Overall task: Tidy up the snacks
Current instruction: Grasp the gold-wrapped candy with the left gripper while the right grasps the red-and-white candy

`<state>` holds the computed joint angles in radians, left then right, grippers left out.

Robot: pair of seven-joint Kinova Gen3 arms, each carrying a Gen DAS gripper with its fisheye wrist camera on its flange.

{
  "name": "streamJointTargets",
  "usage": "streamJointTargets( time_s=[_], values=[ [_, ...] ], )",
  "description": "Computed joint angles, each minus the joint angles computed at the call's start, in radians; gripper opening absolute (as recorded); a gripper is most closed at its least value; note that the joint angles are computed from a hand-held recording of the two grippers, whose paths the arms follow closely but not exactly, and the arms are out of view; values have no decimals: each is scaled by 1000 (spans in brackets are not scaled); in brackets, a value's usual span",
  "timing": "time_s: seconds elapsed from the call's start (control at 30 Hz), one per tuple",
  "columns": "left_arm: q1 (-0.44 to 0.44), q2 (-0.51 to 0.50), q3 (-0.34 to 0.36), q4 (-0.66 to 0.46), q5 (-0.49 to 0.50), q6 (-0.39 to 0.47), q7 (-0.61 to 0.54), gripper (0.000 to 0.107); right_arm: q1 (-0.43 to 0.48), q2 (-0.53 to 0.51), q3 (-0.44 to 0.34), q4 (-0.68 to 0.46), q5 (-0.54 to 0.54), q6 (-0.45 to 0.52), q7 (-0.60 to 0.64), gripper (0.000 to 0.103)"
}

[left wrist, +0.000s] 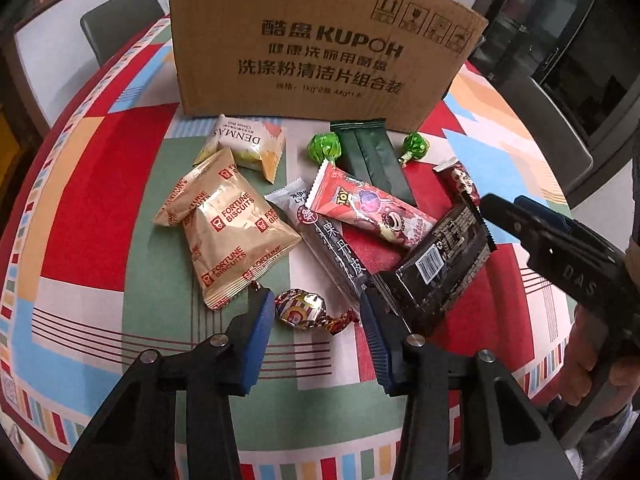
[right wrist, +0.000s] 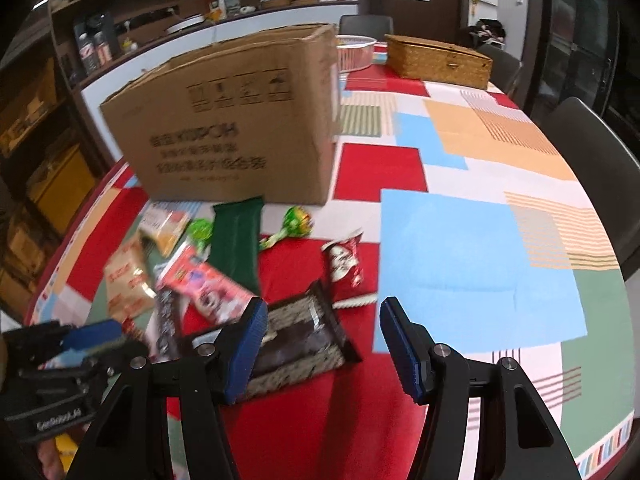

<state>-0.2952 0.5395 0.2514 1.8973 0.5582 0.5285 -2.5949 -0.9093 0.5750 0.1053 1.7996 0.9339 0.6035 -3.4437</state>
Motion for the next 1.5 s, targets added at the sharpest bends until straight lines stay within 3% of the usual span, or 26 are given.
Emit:
streamJointTargets(
  time_s=[0.33, 0.53, 0.73, 0.87, 1.0, 1.2, 1.37, 1.4, 1.43, 1.5],
  values=[
    [48, 0, -8, 3, -45, -51, 58, 39, 35, 34, 54, 3, 4, -98, -4, 59],
    [63, -18, -9, 27, -84, -114, 111, 39, 64, 60, 62, -23, -60, -118, 72, 52],
    [67, -3, -8, 10, -128, -98, 161, 38, 53, 82, 95, -36, -120, -139, 135, 47],
    [67, 2, -5, 1, -146, -86, 171, 27, 45, 87, 114, -40, -156, -151, 168, 42],
    [71, 19, -9, -21, -155, -60, 188, 26, 49, 98, 118, -58, -200, -138, 214, 38],
    [49, 23, 8, -22, -144, -59, 168, 26, 33, 115, 132, -84, -224, -101, 256, 30],
    [1, 11, 42, -2, -106, -64, 112, 26, -16, 104, 174, -62, -189, -114, 216, 26],
    [-12, 7, 53, 5, -92, -70, 94, 26, -38, 99, 189, -58, -171, -107, 198, 22],
    [-21, 4, 61, 12, -81, -77, 78, 26, -55, 94, 196, -55, -154, -94, 183, 10],
    [-41, -4, 74, 23, -59, -81, 47, 26, -75, 82, 201, -46, -113, -81, 152, 10]
  ],
)
